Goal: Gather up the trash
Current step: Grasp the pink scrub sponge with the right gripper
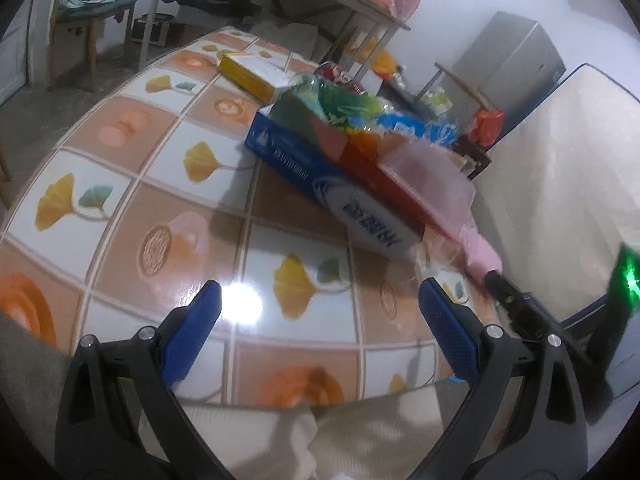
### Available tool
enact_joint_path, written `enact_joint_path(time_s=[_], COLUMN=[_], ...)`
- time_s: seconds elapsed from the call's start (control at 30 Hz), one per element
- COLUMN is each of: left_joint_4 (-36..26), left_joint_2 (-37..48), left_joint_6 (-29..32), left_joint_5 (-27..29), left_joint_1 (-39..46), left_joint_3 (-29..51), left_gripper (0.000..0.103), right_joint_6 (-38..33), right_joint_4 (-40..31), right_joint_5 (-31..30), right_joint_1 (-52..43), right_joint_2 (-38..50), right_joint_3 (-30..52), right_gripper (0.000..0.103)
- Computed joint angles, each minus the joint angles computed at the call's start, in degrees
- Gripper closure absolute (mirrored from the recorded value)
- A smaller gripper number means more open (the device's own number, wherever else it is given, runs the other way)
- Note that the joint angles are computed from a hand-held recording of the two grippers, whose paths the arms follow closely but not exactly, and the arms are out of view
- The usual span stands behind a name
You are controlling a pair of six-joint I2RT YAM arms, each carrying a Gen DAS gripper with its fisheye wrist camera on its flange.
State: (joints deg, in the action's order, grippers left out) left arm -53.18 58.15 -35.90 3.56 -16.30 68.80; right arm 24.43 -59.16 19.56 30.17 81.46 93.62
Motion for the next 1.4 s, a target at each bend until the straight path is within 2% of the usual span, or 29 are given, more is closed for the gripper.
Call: enact_joint_path(time_s=[0.1, 0.27, 0.33, 0.47, 0.53, 0.63, 0.73, 0.8, 0.87, 0.93, 1.03, 1.17, 1.23, 1.3, 1.4], left_joint_4=[5.15, 10.45, 11.43, 11.08, 9.3, 7.01, 5.81, 5.46, 5.08, 4.51, 4.42, 3.89, 3.48, 3.07, 2.53], left_joint_2=[0.12, 2.18, 3.39, 6.19, 7.9, 8.68, 8.32, 8.44, 8.76, 9.34, 10.45, 12.67, 13.46, 13.91, 14.01], left_joint_6=[0.89, 2.88, 3.42, 5.16, 6.77, 9.06, 10.16, 9.73, 9.22, 9.13, 10.24, 11.72, 11.9, 11.64, 12.01], left_joint_5=[4.7, 6.91, 8.48, 11.07, 11.74, 9.82, 7.74, 6.53, 6.56, 6.65, 6.87, 7.32, 7.51, 7.66, 7.53], left_joint_1=[3.32, 6.6, 7.92, 10.14, 10.79, 9.84, 8.52, 7.55, 6.93, 6.08, 4.82, 2.93, 2.1, 1.32, 0.53], left_joint_3=[-0.91, 0.25, 1.61, 4.57, 6.69, 9.19, 10.04, 10.3, 10.32, 10.87, 11.44, 12.65, 12.91, 13.1, 13.07], left_gripper=[0.009, 0.009, 0.009, 0.009, 0.009, 0.009, 0.009, 0.009, 0.009, 0.009, 0.009, 0.008, 0.009, 0.009, 0.009], right_joint_6=[0.08, -4.08, -9.28, -26.05, -33.14, -37.06, -37.29, -36.19, -36.07, -36.62, -35.95, -33.9, -33.29, -31.08, -28.93], right_joint_4=[0.3, 2.08, 6.79, 12.57, 7.91, -2.15, -10.05, -18.85, -24.16, -25.09, -19.47, -15.35, -13.88, -10.89, -7.32], right_joint_5=[-3.03, -4.26, -6.55, -19.63, -29.61, -42.69, -50.67, -54.85, -57.67, -59.42, -61.8, -61.76, -58.25, -48.48, -44.31], right_joint_1=[-1.25, -5.67, -9.68, -21.22, -27.77, -34.9, -38.47, -40.18, -40.96, -41.18, -41.0, -39.79, -38.18, -34.55, -31.97], right_joint_2=[1.28, -0.36, -3.52, -3.1, 3.84, 16.96, 28.03, 37.73, 41.58, 40.51, 31.08, 21.76, 18.01, 13.67, 9.82], right_joint_3=[0.1, -1.07, -3.6, -3.48, 3.72, 18.74, 31.42, 43.5, 47.07, 44.27, 29.67, 16.18, 12.04, 7.98, 4.28], right_gripper=[0.006, 0.006, 0.006, 0.006, 0.006, 0.006, 0.006, 0.006, 0.006, 0.006, 0.006, 0.006, 0.006, 0.006, 0.006])
